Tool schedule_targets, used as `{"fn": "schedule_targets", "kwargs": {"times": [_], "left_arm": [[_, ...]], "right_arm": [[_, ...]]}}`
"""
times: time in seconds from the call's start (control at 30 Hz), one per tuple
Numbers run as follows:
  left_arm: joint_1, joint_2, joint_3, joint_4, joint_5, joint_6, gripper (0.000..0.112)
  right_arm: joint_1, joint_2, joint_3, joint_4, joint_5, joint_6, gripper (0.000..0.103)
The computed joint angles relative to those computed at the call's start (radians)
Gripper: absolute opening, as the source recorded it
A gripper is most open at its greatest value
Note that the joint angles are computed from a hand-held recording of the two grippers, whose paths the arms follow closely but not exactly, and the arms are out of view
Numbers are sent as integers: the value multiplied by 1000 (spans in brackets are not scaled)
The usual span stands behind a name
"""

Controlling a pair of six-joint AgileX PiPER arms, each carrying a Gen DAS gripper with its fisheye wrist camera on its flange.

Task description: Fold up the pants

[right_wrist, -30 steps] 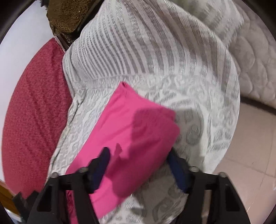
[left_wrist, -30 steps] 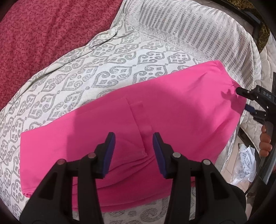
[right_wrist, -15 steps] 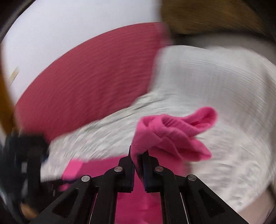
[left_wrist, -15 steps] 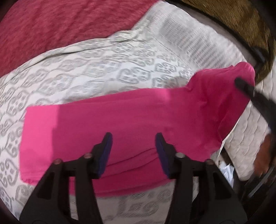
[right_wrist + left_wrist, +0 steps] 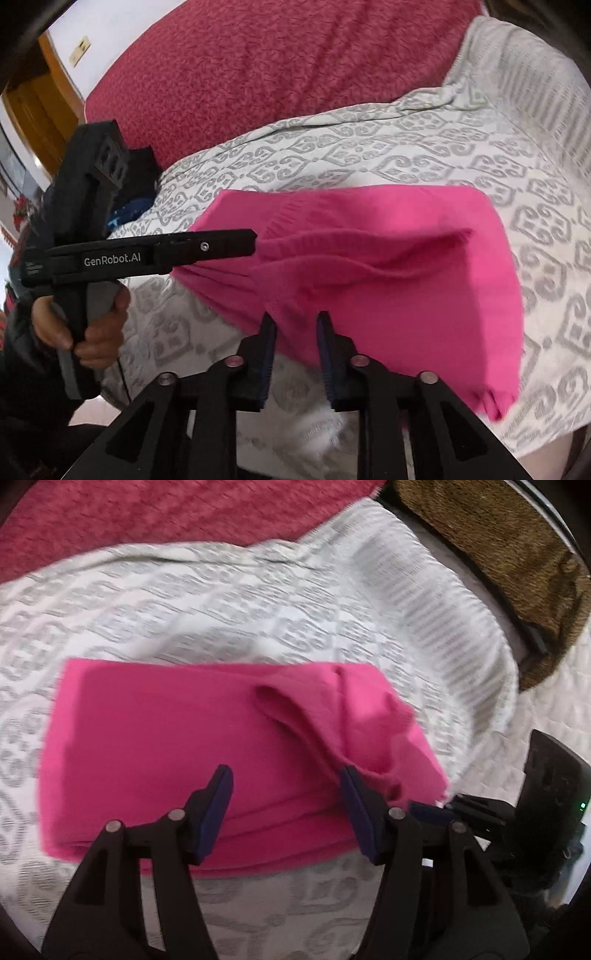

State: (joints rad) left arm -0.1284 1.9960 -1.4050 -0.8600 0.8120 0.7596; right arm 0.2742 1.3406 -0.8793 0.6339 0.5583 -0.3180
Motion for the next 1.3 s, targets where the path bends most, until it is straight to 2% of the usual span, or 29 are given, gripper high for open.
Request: {"fn": "schedule_targets", "kwargs": {"times": [0.07,0.17,0.3,0.4,0.5,0.57,0.63,0.73,0.83,0.87,0.93,1.0,1.13,1.2,1.3], "left_arm": [[-13,13,-10,-13,22,11,61],[-12,19,-17,-23,48,15,61],[6,20,-14,-26,57,21,64],[8,28,-22,-15,59,11,64],[3,29,-24,-20,59,14,64],[4,29,-24,-23,60,16,64],[13,27,-22,-31,67,19,64],[30,23,-15,-52,79,37,64],[30,31,-18,-40,82,35,64],[30,33,-17,-40,81,34,64],[34,42,-18,-42,87,28,64],[35,48,-18,-45,91,27,64],[39,37,-2,-51,100,38,64],[43,23,12,-48,98,49,64],[64,8,31,-70,109,79,64]], "right_arm": [[-7,-28,14,-58,3,53,24],[-21,-44,24,-51,20,46,26],[-89,-44,34,81,41,-51,47],[-206,-22,28,202,70,-107,47],[-329,27,0,297,130,-121,47],[-437,104,-23,446,259,-179,48],[-484,188,-56,494,346,-142,56],[-476,259,-108,450,348,-42,58],[-453,305,-151,468,336,-21,60],[-435,319,-177,478,326,-24,56],[-379,350,-269,467,316,-34,14],[-320,376,-363,445,315,-22,13],[-224,460,-577,432,388,-15,22],[-216,461,-586,432,403,-29,29],[-222,419,-518,414,360,-43,48]]}}
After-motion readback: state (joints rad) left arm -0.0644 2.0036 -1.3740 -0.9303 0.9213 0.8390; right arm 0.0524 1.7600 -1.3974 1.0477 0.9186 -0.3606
